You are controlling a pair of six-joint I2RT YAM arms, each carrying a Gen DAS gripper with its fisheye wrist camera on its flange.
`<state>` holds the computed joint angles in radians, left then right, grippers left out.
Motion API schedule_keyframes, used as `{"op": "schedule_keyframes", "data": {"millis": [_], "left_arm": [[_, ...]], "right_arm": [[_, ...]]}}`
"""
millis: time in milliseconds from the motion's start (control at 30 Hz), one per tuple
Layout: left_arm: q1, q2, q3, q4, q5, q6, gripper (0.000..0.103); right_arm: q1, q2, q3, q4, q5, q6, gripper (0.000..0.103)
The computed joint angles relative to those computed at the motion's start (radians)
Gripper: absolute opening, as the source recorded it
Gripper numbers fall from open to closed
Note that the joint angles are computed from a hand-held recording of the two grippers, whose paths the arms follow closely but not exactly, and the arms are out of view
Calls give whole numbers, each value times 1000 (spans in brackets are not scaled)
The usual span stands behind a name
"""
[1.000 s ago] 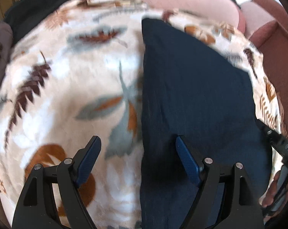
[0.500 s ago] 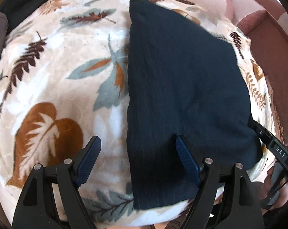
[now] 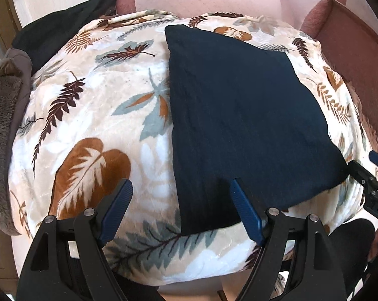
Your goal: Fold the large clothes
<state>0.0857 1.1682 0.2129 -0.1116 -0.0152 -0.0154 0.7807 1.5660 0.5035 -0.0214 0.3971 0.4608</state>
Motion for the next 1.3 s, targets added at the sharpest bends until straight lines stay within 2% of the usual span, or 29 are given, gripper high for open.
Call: {"op": "schedule_keyframes", "data": {"millis": [167,267,333,600,733,900,1300], "left_arm": [[-45,-62,-24,-40,-35,-31,81],[-61,-122,-36,-79,-52,-41,81],[-84,-158,-44,-105,-73,-57,81],[-233,-273,-72,-198,-183,-154,81],[-303,-289,-72,-218,-225,-196,81],[-336,-219,-63,-166,-244,-213,81],[-259,-72,-55,-21,-174,-170,81]], "right_arm": [[17,-84,-50,-13,17,39,91],[4,-74,-16,-103,5,65,91],[-5,-108,-55,-71,-21,70,91],[46,-244,-136,-72,80,79,91],[75,-285,-163,-40,145,61,101],[56,-265,-158,4,151,26,101],[-10,-140,-103,73,94,-34,102]]}}
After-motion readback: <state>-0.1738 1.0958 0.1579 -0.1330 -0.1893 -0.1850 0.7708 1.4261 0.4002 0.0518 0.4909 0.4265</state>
